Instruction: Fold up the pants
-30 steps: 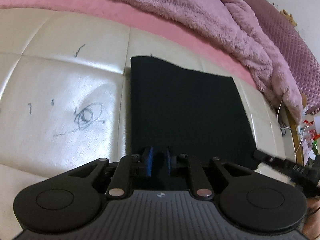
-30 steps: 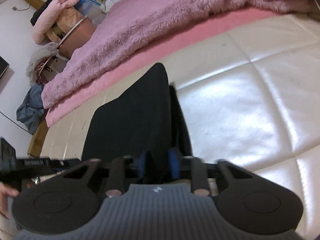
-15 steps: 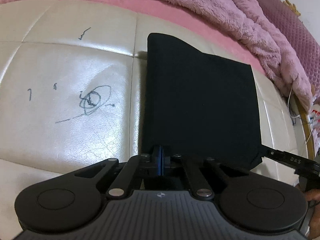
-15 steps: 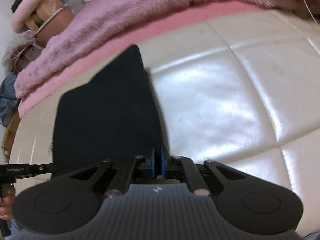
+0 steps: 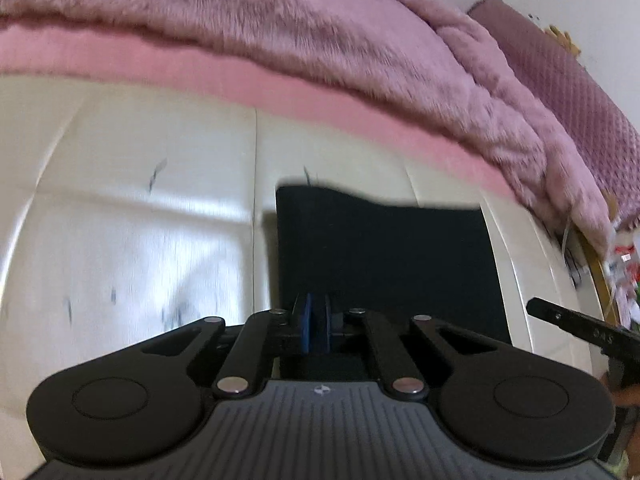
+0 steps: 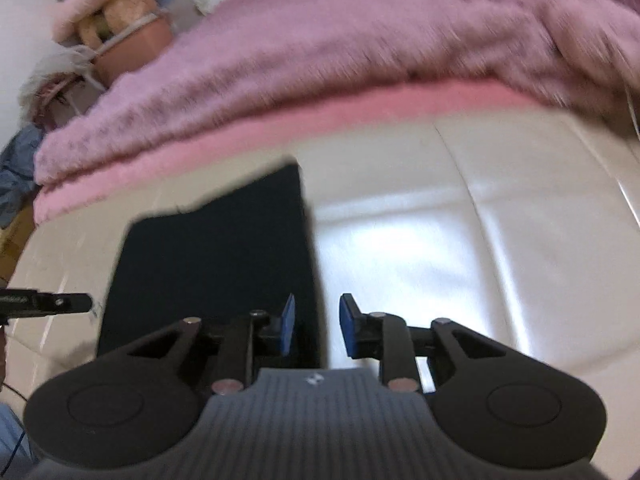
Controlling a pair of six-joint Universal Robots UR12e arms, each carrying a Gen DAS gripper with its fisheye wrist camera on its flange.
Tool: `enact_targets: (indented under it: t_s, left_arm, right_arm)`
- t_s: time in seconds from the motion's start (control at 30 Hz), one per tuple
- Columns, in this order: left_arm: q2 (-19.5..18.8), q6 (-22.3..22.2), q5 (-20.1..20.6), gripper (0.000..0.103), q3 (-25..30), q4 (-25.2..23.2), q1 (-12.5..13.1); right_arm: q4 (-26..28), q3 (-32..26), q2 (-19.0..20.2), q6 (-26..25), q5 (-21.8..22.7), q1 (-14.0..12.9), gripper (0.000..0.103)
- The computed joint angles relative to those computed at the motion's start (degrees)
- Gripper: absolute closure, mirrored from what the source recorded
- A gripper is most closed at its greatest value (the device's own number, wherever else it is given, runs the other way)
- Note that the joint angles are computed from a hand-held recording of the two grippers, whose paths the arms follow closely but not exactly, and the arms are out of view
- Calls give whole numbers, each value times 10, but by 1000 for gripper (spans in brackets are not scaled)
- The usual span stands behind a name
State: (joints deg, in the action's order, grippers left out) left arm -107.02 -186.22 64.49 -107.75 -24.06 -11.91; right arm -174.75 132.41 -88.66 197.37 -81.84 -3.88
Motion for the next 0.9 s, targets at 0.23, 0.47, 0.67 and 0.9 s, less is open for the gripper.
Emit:
enact_targets:
  t_s: [0.23,0.47,0.67,0.9]
  left_arm:
    - [-46,-11,31,97,44,31,-23]
    - [-69,-22,64,98,61,9,-27]
    - [-73,-27,71,97,59,21,-29]
    - [-47,-22,31,77,37,42,-14]
  right_arm:
    - [-46,-63,72,-54,-8,13,100]
    - [-37,-93,119,-54,-5,12,103]
    - [-36,-97,141,-48,-6,12,103]
    - [-65,-76,117,7,18,-2,79]
